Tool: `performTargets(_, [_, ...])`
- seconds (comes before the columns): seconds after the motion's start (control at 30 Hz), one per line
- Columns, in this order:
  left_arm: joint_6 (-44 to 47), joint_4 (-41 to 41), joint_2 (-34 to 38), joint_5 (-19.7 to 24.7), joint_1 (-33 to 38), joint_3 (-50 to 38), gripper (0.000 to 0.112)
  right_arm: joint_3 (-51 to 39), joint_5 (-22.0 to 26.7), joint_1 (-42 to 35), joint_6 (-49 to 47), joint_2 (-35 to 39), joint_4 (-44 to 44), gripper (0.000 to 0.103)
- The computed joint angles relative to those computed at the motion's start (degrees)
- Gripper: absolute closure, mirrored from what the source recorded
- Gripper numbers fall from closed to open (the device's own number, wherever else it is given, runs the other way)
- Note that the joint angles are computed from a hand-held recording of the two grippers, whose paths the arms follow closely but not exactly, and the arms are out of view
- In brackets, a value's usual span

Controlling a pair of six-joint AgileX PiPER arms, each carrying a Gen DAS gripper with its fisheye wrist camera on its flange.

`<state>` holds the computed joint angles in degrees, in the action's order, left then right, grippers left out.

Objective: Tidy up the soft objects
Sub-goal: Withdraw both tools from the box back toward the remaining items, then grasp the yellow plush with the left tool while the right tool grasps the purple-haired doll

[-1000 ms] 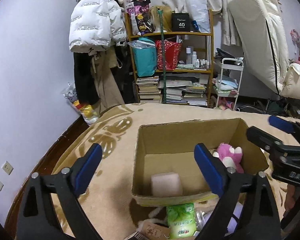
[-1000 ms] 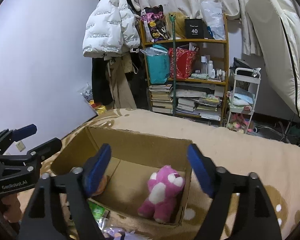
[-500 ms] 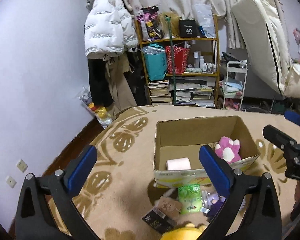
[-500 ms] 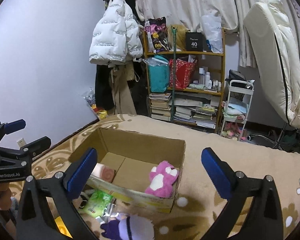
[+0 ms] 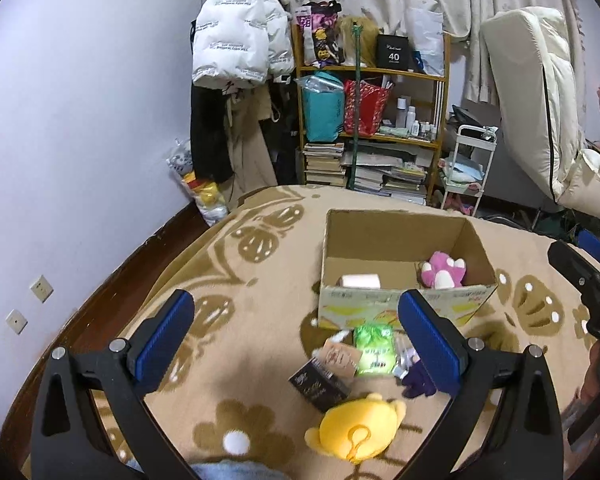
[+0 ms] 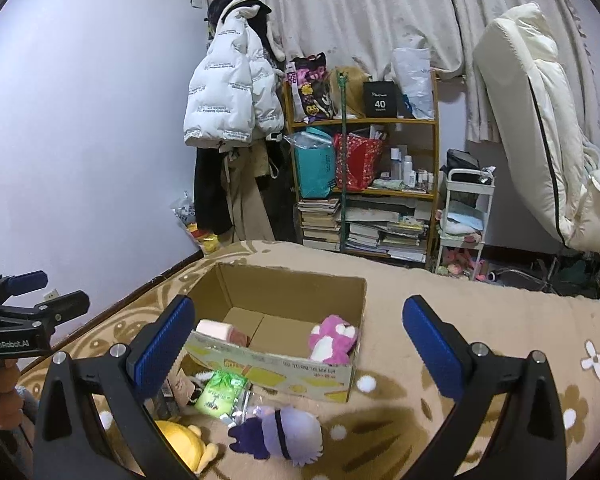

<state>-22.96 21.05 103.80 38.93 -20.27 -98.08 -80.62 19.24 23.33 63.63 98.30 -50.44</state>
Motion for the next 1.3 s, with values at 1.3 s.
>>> performTargets(1.3, [9.24, -17.24, 14.29, 15.46, 1.35, -9.70, 0.011, -3.61, 6.01, -1.66, -26.42, 9.45, 31.35, 0.000])
